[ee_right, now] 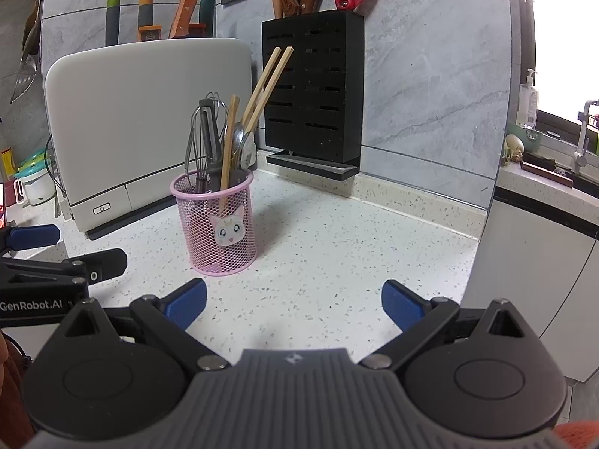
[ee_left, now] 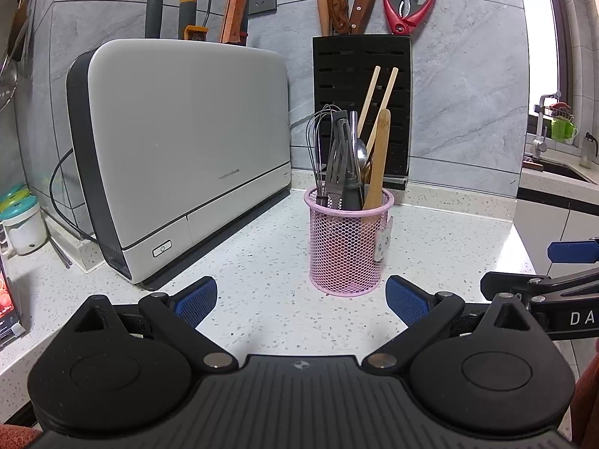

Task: Organize utensils

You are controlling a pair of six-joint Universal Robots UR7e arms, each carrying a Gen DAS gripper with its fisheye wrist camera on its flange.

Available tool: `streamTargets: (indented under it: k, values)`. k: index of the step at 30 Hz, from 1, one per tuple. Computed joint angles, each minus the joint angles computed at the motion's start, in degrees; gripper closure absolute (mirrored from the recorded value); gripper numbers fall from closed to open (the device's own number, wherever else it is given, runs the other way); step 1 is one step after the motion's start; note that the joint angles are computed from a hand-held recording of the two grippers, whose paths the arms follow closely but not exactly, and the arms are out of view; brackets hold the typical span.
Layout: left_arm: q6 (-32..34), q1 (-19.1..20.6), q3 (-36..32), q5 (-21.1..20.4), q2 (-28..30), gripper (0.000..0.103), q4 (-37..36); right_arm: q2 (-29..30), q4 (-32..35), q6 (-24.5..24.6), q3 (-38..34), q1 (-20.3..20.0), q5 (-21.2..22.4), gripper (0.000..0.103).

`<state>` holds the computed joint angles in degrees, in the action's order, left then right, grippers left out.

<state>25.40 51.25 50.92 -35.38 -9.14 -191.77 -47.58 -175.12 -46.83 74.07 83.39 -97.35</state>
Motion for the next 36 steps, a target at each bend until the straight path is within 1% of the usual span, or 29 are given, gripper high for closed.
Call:
streamTargets:
  k: [36]
  values:
    - [0.09,0.00,0.34,0.00,-0.36,0.000,-0.42,0.10,0.96,0.49,-0.15,0.00,-0.48,0.005]
